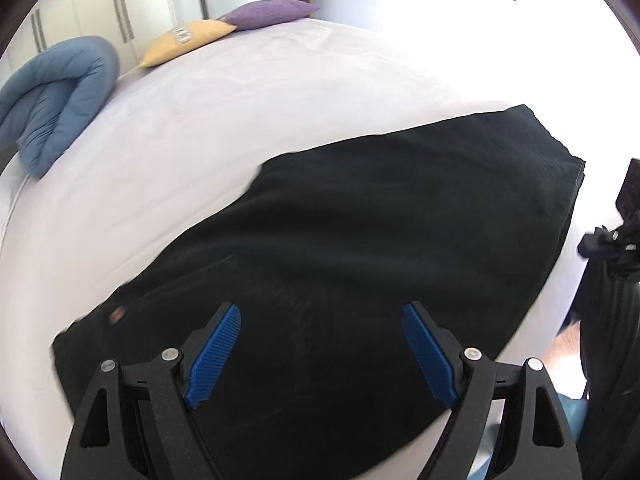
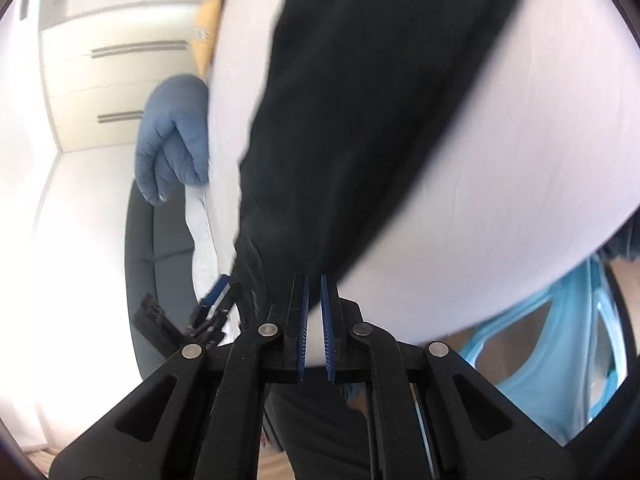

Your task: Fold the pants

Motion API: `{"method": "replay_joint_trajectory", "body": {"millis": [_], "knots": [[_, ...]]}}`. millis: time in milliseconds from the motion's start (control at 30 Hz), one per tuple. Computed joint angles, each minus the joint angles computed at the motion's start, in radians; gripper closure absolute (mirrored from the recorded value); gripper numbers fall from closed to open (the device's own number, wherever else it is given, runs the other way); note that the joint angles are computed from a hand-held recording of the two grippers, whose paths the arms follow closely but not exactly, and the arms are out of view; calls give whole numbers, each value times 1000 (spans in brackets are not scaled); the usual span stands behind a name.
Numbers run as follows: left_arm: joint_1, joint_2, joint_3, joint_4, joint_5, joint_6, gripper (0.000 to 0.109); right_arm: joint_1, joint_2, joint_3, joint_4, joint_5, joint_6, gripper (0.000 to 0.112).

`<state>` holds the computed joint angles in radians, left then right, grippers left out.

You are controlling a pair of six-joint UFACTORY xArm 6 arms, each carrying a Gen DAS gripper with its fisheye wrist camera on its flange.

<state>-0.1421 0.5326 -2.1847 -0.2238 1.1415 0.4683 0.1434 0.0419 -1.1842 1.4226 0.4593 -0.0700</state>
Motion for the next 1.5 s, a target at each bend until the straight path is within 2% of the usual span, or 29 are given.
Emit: {"method": "replay_joint_trajectory", "body": {"millis": [100, 133, 233, 267, 300, 367, 433, 500, 567, 600, 633, 667, 733, 767, 800, 900, 967, 1000, 1033, 1067, 1133, 1200, 1300, 1333, 1367, 1400, 1467, 1500], "knots": [[-65, 115, -139, 27, 50, -15, 24, -53, 50, -79, -93, 27, 12, 106], [-81, 114, -125, 36, 50, -9, 23, -68, 77, -112, -116, 54, 19, 106], [-115, 108, -78, 80, 38, -22, 23, -108, 132, -144, -353, 99, 178, 106], [-109, 78, -26, 58, 14, -32, 23, -121, 136, -127, -377, 100, 180, 106], [-101, 67, -16, 35, 28, -46, 23, -131, 128, -104, -359, 95, 171, 112], [-86, 24, 55, 9, 11, -31, 20, -158, 77, -23, -223, 61, 91, 112], [-75, -20, 131, -3, -15, -4, 19, -178, 11, 59, -195, -15, 79, 112], [-69, -30, 148, -13, -17, -1, 18, -207, -55, 124, -293, -69, 204, 112], [-73, -26, 146, -2, -22, -9, 14, -234, -114, 169, -499, -121, 390, 112], [-77, -22, 145, 7, -28, -17, 13, -236, -129, 173, -558, -165, 430, 112], [-82, -17, 142, 9, -31, -29, 11, -239, -126, 138, -575, -174, 428, 109], [-84, -5, 122, 8, -25, -39, 9, -239, -94, 65, -551, -142, 388, 106], [-88, -1, 123, 15, -32, -50, 8, -223, 45, -144, -380, -16, 201, 106], [-91, 1, 119, 20, -30, -56, 8, -218, 125, -249, -317, 65, 133, 106], [-91, 6, 109, 22, -22, -58, 8, -193, 215, -353, -296, 104, 100, 106], [-110, 28, 75, 41, -6, -87, 8, -161, 465, -667, -263, 256, 117, 106], [-127, 39, 60, 53, -3, -109, 8, -155, 603, -836, -343, 298, 234, 106], [-126, 38, 60, 52, -2, -109, 8, -161, 641, -858, -354, 293, 282, 106], [-127, 42, 54, 51, 1, -109, 8, -167, 648, -839, -330, 264, 300, 106], [-126, 39, 57, 49, 1, -107, 8, -183, 626, -777, -264, 223, 284, 112], [-127, 38, 59, 46, -1, -104, 8, -223, 538, -621, -81, 125, 157, 112], [-124, 37, 65, 39, -8, -101, 7, -261, 456, -509, -12, 26, 88, 112], [-123, 37, 68, 33, -14, -96, 7, -328, 339, -353, 167, -138, -51, 112], [-123, 36, 68, 32, -15, -97, 7, -358, 303, -315, 187, -168, -49, 112], [-121, 32, 81, 30, -24, -93, 7, -384, 282, -296, 166, -160, -5, 112], [-122, 29, 87, 35, -30, -95, 7, -392, 256, -273, 102, -194, 51, 112], [-122, 11, 119, 34, -50, -96, 7, -387, 183, -169, -107, -354, 155, 112], [-122, 3, 134, 32, -61, -96, 7, -394, 142, -113, -170, -397, 244, 112]]}}
